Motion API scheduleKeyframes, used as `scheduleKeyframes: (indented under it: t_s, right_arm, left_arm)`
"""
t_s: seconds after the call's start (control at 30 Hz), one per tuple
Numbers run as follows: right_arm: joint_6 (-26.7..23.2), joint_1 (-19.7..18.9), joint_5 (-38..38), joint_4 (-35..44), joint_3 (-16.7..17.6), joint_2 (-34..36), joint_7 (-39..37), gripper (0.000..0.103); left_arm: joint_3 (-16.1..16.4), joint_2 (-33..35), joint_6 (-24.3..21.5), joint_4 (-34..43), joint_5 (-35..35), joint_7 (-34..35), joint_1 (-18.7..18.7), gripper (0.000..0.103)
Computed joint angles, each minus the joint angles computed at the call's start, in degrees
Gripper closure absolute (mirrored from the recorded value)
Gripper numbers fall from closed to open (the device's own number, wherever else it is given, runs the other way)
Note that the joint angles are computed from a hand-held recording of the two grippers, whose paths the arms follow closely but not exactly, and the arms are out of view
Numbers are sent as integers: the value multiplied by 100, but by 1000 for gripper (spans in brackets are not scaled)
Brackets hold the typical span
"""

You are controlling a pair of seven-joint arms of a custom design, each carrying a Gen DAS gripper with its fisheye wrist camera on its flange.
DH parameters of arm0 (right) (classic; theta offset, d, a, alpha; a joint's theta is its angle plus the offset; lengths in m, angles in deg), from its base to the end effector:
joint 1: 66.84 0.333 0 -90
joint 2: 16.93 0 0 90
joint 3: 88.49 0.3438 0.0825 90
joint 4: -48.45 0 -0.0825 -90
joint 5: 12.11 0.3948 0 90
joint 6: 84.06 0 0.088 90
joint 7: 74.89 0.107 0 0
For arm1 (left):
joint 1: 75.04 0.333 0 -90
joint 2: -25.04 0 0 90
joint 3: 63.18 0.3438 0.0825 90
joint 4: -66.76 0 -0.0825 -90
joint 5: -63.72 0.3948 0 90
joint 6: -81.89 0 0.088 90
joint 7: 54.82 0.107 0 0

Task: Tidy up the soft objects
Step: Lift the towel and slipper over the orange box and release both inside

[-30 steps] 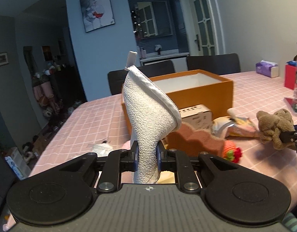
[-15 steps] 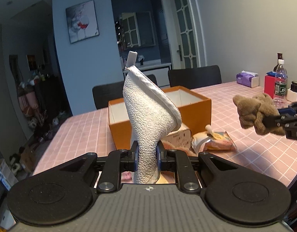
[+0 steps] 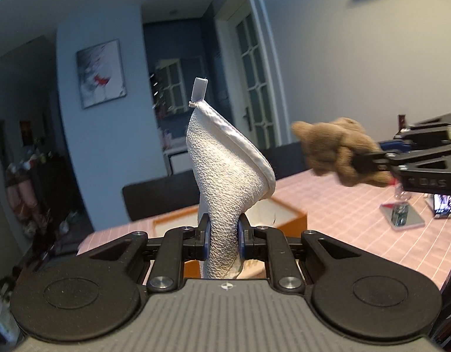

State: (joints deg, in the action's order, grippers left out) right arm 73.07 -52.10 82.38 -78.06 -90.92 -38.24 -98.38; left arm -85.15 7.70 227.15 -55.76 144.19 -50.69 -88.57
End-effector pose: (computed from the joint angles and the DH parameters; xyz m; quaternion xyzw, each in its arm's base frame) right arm 0.4800 0.0613 0.6208 -0.7264 0.2748 -0.3455 0.5266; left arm 0.4027 -0.3297 0.6139 -0.5207 0.5980 -0.3724 0.4823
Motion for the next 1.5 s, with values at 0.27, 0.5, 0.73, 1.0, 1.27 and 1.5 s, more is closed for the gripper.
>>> scheduleKeyframes:
  t_s: [0.27, 0.5, 0.73, 1.0, 1.27, 1.5]
  right_arm:
    - [-283, 65, -255, 1362, 144, 1191, 709, 86]
    - [-836, -184, -2310, 2996, 386, 2720, 2930, 86]
    - [-1496, -243, -4660, 4752, 508, 4287, 4781, 86]
    - [-2530, -129, -6588, 6699, 490, 5722, 5961, 85]
    - [-2868, -143, -7250, 7113, 569, 6162, 6278, 83]
    - [-3022, -82, -7510, 7183, 528, 6266, 6347, 76]
  left_arm:
    - [437, 856, 716, 901, -4, 329, 160, 84]
    - [965, 1832, 1239, 1720, -1965, 1792, 314, 84]
    - [971, 2753, 1136, 2373, -5530, 4407, 693, 84]
    - [845, 3626, 364, 3205, -7152, 5393, 992, 84]
    - [822, 4182, -552, 3913, -7470, 5620, 978, 80]
    - [844, 4318, -820, 4057, -7584, 5521, 970, 65]
